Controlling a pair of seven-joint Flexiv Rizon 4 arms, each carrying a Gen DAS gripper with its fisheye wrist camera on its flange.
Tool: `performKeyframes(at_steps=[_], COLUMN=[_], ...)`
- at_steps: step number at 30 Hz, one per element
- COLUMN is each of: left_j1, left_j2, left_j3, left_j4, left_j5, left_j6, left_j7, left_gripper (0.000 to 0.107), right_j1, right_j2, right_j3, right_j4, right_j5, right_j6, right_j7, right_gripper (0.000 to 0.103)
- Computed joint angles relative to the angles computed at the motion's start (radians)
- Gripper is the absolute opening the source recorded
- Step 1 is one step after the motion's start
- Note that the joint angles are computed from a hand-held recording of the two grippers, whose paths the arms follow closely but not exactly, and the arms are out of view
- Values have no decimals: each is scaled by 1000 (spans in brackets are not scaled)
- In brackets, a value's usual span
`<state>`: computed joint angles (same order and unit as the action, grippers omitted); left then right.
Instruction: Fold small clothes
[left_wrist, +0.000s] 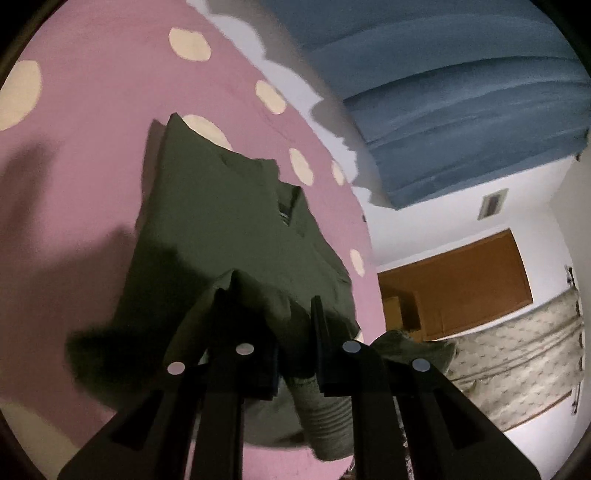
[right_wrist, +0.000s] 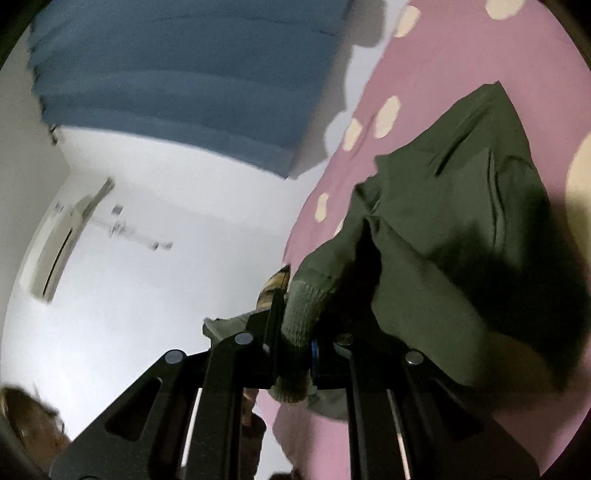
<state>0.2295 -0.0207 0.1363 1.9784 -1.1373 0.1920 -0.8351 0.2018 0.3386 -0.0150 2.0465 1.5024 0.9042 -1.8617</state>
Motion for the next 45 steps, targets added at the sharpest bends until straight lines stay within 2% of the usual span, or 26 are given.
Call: performKeyframes(at_steps=[3,8,14,16,19,21,23,26,29,30,33,34,35,37,39,45], left_j1=[-13,-26,-6,3,20,32,44,46,45,39,-17,-41,-59,-78,-84,-97], left_j2=[-79,-159,-190,-183,-162,-158,-160,-145,-114,-101,-41,-23,-14,-24,-56,-155], left_j3=[-34,-71,-91,-88,-78,-71,-66,-58,-48,-46,-49,-55,-60,-64,-71,-109], left_j4=[-49,-103,-144,-146,-149,-158,-170,-166,-149,-141,-88,-63,-48,-51,-86,-177], left_j5=[16,82,108,107,110,100,90,79,53,56,130,153,162,187,235,315], left_j6=[64,169,159,146,113,84,54,89,151,184,401,483,526,537,505,528], left_j7=[-38,-67,-45,-31,1,5,0,-1,41,69,227,311,389,469,479,459], left_gripper=[14,15,19,20,25,31,35,46,52,58,69,71,75,75,75,75], right_j1=[-10,-61,-122,-135,-147,-153,-155,-136,-107,-97,-71,-63,-54,-35,-26,-27], right_j2=[-103,-240,-280,-276,-259,-240,-228,-200,-174,-170,-168,-171,-176,-199,-231,-320], right_j3=[-24,8,45,48,51,47,40,77,100,104,113,115,111,102,101,97], right_j4=[-50,-111,-132,-135,-130,-122,-118,-104,-80,-73,-63,-61,-64,-80,-97,-187], right_j5=[11,-20,-27,-37,-50,-35,-26,-190,-385,-438,-626,-688,-740,-830,-917,-943], right_j6=[-7,22,1,-24,-23,-9,-9,83,144,162,181,185,179,161,152,56], right_j7=[21,95,105,109,98,77,70,142,197,211,243,256,256,242,234,129], right_gripper=[11,12,12,17,29,43,46,56,59,60,66,67,67,69,72,72])
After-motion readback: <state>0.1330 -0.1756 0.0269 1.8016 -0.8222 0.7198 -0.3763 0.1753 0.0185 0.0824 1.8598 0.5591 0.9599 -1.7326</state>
